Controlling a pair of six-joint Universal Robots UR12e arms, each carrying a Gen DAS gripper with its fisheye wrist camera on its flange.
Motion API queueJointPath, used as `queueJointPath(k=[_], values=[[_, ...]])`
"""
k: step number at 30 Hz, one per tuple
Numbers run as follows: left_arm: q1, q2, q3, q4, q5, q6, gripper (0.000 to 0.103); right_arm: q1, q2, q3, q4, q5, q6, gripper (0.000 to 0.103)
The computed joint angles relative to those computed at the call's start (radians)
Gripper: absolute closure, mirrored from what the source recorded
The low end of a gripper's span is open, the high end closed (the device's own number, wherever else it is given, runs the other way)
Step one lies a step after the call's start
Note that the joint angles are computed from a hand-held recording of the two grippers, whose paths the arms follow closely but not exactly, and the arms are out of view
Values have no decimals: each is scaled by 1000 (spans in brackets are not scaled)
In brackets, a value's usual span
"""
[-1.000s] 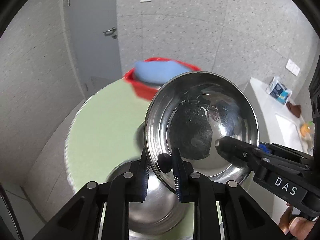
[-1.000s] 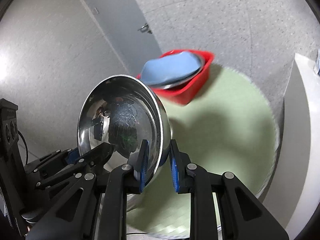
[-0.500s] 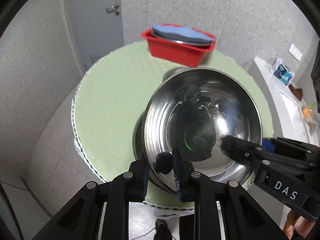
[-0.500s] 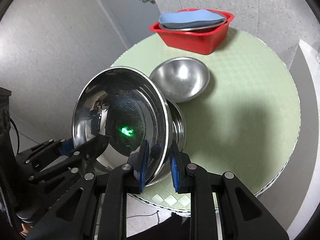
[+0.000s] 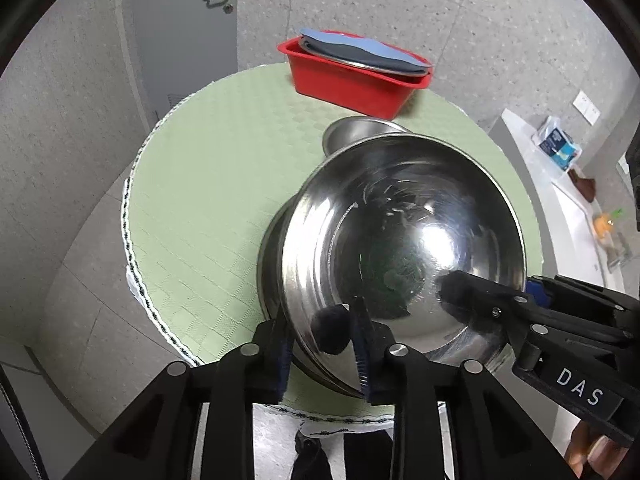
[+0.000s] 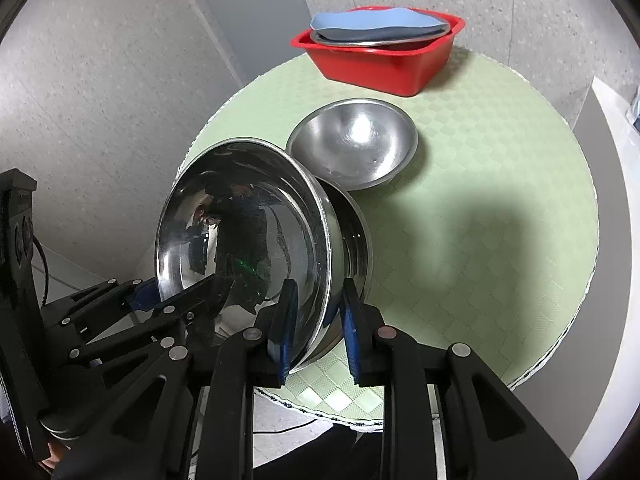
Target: Organize plates and bowls
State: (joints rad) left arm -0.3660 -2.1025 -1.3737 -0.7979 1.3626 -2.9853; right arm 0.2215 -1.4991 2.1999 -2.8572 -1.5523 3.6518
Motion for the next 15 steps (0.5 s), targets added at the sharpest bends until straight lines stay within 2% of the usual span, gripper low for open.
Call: queueJointPath(k=[4,7,11,15], values=[[-7,-9,11,-6,5,7,70,7,-1,-10,24,-8,-3,75],[-8,-16,19,-14,1,1,70,11,-5,-19,51,-21,-11,72],[-12,-19,21,-4,11,-6,65,10,-17,-25,88,-35,-2,61],[-16,-19,21,5,21,-11,62,6,-21,-22,80,-36,-8,60]])
